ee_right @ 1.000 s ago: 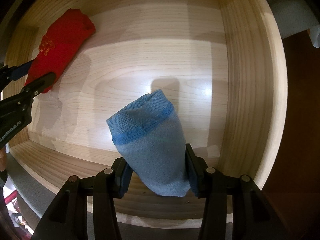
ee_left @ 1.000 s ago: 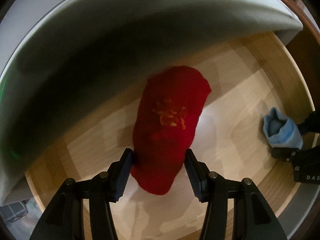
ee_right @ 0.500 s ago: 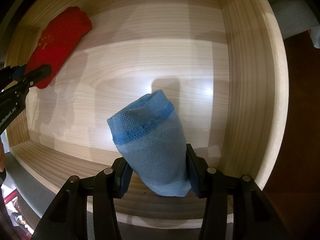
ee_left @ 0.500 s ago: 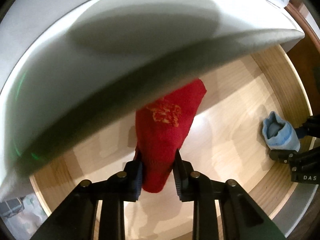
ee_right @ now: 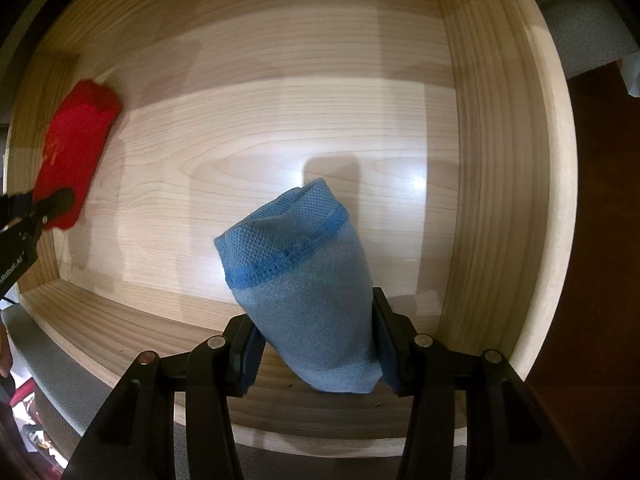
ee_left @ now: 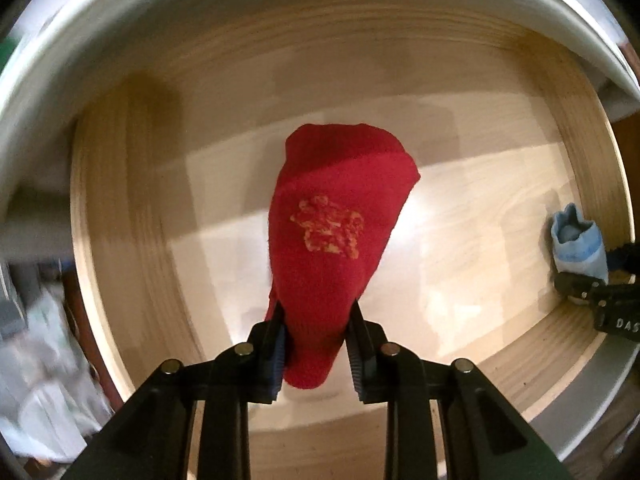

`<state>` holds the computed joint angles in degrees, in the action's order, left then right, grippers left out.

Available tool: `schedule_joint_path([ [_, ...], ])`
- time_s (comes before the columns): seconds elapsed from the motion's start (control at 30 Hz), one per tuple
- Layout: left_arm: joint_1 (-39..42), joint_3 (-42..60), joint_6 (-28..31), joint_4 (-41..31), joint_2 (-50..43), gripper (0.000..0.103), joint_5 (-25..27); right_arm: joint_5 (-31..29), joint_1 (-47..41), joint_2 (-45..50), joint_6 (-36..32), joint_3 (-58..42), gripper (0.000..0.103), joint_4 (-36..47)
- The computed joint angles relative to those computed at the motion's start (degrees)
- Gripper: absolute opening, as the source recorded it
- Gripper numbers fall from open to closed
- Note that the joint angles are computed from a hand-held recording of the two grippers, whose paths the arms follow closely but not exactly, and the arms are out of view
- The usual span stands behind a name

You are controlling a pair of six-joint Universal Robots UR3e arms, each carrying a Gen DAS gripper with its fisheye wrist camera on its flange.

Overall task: Take underwear out of drawer
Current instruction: 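Grasp the red sock with the left gripper and lift it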

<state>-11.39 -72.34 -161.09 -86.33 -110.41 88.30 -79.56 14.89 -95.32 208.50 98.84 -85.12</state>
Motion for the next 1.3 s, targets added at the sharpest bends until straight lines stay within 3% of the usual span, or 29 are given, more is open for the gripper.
schedule_joint_path([
  [0.5, 7.81, -15.30, -13.01, -4.11, 12.36, 0.026, -5.15, -0.09, 0.37, 1.03, 0.06, -0.42, 0.044, -0.66],
  [0.73, 3.67, -22.39, -14.61, 1.62, 16.86, 0.041, -2.45, -0.10, 0.51, 1.53, 0.15, -0.72, 0.044, -0.91],
  [1.03, 7.61, -21.95, -8.89, 3.36, 19.59, 0.061, -4.05, -0.07, 0.59, 1.93, 0.25, -0.89, 0.044, -1.19],
  [1.07, 9.85, -18.53, -6.82, 0.70, 18.78, 0.062, -4.15, -0.04, 0.54, 1.98, 0.24, -0.90, 0.044, -1.27],
  [1.3, 8.10, -13.88, -7.28, -0.06, 12.12, 0.063, -1.33, -0.09, 0.48, 2.45, 0.13, -1.17, 0.044, -1.44],
])
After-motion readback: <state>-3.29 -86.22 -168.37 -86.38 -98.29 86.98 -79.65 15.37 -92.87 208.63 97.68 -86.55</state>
